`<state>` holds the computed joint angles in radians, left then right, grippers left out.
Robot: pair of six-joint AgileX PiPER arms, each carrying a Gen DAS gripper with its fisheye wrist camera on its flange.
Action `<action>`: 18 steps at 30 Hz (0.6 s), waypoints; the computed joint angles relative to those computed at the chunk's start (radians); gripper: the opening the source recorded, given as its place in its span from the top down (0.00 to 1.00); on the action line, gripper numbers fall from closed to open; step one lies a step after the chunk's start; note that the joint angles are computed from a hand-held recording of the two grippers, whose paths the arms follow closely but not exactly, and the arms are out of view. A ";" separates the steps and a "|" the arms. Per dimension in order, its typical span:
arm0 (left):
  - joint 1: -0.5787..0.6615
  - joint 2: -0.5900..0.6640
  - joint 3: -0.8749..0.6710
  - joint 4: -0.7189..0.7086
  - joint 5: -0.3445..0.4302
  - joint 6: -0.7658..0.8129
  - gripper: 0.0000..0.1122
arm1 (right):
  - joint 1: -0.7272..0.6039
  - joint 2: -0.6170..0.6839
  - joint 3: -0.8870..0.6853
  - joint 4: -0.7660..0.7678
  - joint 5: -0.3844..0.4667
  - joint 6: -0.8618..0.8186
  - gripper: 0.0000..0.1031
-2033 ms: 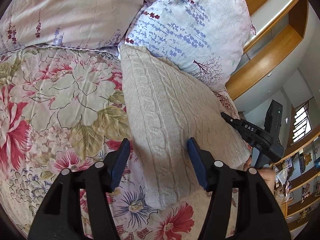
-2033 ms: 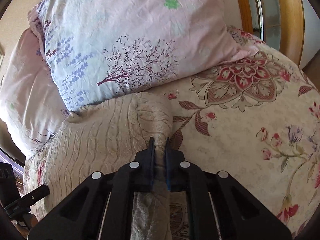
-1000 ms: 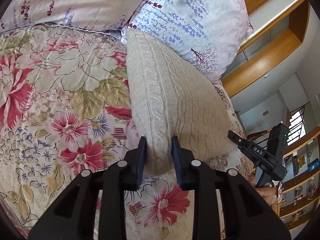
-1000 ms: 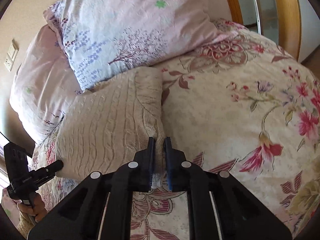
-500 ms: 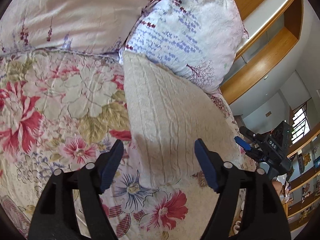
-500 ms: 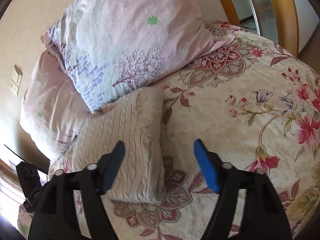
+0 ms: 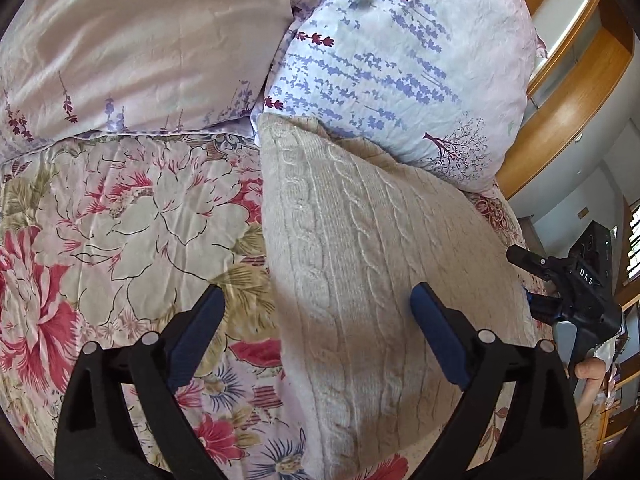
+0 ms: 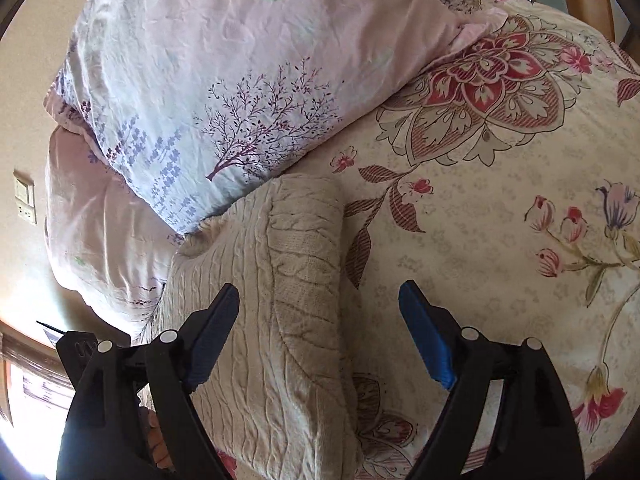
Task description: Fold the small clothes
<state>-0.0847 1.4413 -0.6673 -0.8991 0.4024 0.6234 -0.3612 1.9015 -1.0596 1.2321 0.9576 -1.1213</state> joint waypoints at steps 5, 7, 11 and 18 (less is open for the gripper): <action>-0.016 0.045 -0.033 0.005 -0.017 -0.008 0.16 | 0.006 0.020 -0.002 0.017 0.005 -0.032 0.19; -0.004 0.064 -0.042 -0.045 -0.004 0.034 0.16 | 0.005 0.029 -0.008 0.023 0.018 -0.040 0.19; 0.074 0.157 -0.075 -0.274 0.117 0.251 0.18 | 0.019 0.072 -0.036 0.022 0.078 -0.037 0.33; 0.204 0.260 -0.072 -0.513 0.330 0.468 0.41 | 0.021 0.130 -0.053 0.029 0.164 -0.065 0.59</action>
<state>0.1195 1.7014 -0.7393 -1.4118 0.7322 1.0914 -0.3398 2.0311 -1.1125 1.2615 1.1213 -1.1863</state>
